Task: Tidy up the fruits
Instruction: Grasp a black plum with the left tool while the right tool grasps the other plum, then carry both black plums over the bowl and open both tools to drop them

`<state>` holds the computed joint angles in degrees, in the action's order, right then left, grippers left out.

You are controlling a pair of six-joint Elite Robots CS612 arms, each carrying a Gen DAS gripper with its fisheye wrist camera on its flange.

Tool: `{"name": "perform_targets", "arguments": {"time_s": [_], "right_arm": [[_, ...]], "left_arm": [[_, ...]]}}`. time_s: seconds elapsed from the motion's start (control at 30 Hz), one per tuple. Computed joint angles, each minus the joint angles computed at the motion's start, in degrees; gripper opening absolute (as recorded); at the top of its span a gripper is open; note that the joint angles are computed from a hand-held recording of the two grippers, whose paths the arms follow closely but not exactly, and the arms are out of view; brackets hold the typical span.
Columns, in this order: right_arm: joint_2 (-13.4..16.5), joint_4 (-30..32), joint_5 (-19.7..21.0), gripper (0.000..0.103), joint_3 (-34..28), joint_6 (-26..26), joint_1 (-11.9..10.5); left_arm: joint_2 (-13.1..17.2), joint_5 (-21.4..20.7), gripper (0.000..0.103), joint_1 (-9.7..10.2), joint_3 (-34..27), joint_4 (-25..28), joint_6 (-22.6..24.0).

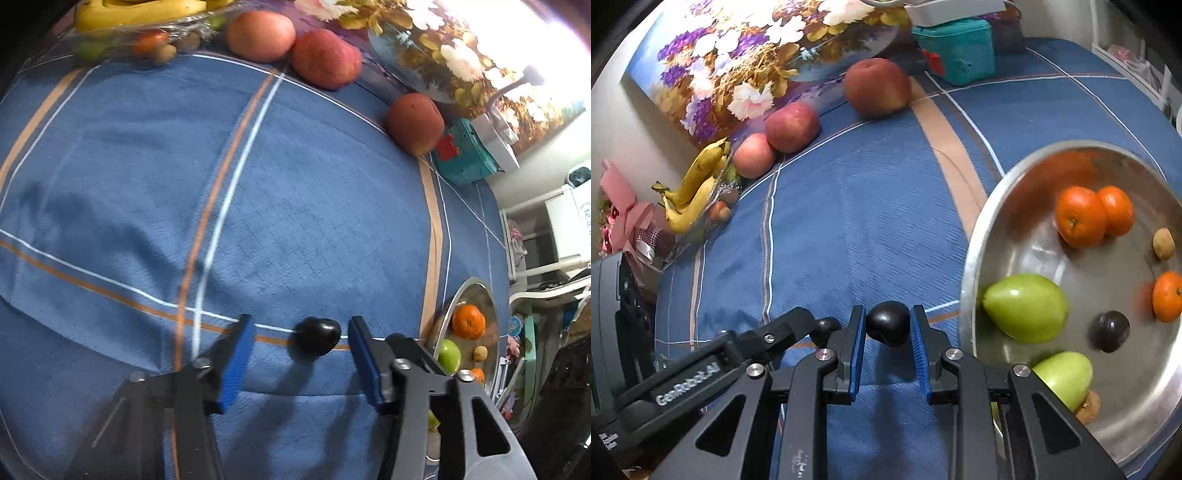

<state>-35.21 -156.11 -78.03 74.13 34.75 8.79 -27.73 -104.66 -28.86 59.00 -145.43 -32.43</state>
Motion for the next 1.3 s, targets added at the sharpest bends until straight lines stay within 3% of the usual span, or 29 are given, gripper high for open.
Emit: {"name": "perform_targets", "arguments": {"time_s": [0.27, 0.73, 0.97, 1.2, 1.3], "right_arm": [[-0.54, 0.78, 0.63, 0.025, 0.32, -0.12, 0.05], [-0.99, 0.32, 0.95, 0.025, 0.76, -0.41, 0.14], [-2.61, -3.77, 1.6, 0.025, 3.21, 0.4, -0.5], [-5.73, -6.01, -6.21, 0.025, 7.72, 3.57, -1.88], [-6.77, -4.56, -10.42, 0.025, 9.57, 5.59, -2.62]], "left_arm": [[1.11, -1.03, 0.027, -0.1, -1.23, 0.06, 1.14], [0.0, -0.49, 0.025, 0.29, 0.41, -3.89, -0.03], [-1.39, -2.01, 0.025, 0.03, 2.03, -7.48, 0.95], [-1.79, -4.92, 0.025, -1.63, 2.02, -7.66, 5.42], [-2.22, -3.91, 0.025, -3.01, 2.15, -5.48, 9.49]]}}
